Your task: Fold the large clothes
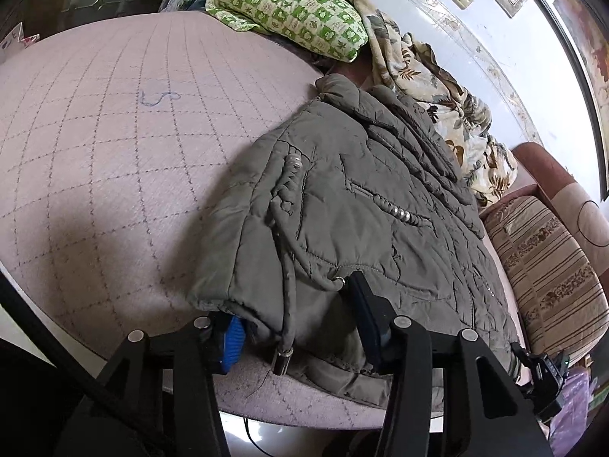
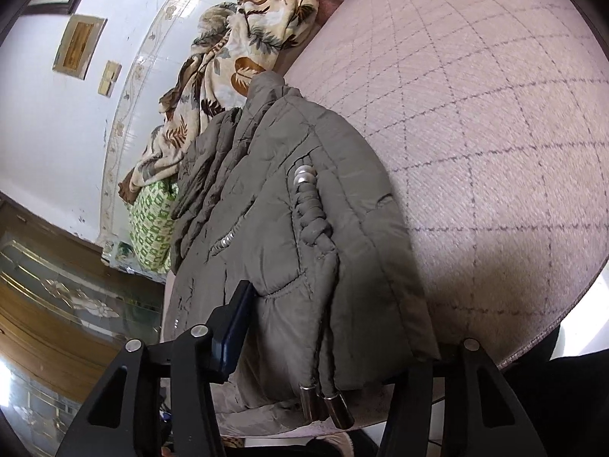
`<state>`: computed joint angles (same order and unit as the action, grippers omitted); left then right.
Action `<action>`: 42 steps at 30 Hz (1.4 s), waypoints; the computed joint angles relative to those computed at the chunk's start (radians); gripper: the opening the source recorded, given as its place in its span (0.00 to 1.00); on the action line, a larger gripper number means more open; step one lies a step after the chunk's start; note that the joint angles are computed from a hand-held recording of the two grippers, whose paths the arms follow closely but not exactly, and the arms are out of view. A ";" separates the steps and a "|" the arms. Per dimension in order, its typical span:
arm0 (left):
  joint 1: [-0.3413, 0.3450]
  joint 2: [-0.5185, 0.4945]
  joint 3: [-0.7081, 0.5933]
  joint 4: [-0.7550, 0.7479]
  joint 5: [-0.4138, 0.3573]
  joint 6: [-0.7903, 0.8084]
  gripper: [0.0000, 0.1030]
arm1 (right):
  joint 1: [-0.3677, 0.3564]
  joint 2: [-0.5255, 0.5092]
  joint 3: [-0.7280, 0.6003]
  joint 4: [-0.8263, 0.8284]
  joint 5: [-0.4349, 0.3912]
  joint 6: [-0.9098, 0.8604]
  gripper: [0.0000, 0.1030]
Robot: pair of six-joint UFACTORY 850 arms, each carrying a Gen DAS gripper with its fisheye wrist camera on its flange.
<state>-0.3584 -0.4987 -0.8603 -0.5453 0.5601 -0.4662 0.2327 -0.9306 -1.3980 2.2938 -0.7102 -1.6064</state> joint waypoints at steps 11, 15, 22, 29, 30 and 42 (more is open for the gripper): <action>-0.103 -0.063 -0.171 -0.713 0.074 0.914 0.17 | 0.057 0.070 0.013 0.141 0.167 -0.358 0.23; -0.127 -0.079 -0.207 -0.833 0.130 1.095 0.17 | 0.084 0.115 0.046 0.322 0.190 -0.624 0.21; -0.130 -0.102 -0.241 -0.912 0.146 1.201 0.17 | 0.093 0.116 0.025 0.338 0.244 -0.688 0.21; -0.135 -0.128 -0.251 -0.927 0.164 1.185 0.20 | 0.089 0.088 0.007 0.310 0.260 -0.651 0.21; -0.137 -0.131 -0.252 -0.928 0.168 1.191 0.20 | 0.089 0.087 0.008 0.313 0.257 -0.654 0.21; -0.130 -0.140 -0.272 -0.972 0.169 1.241 0.19 | 0.093 0.086 -0.008 0.309 0.280 -0.664 0.21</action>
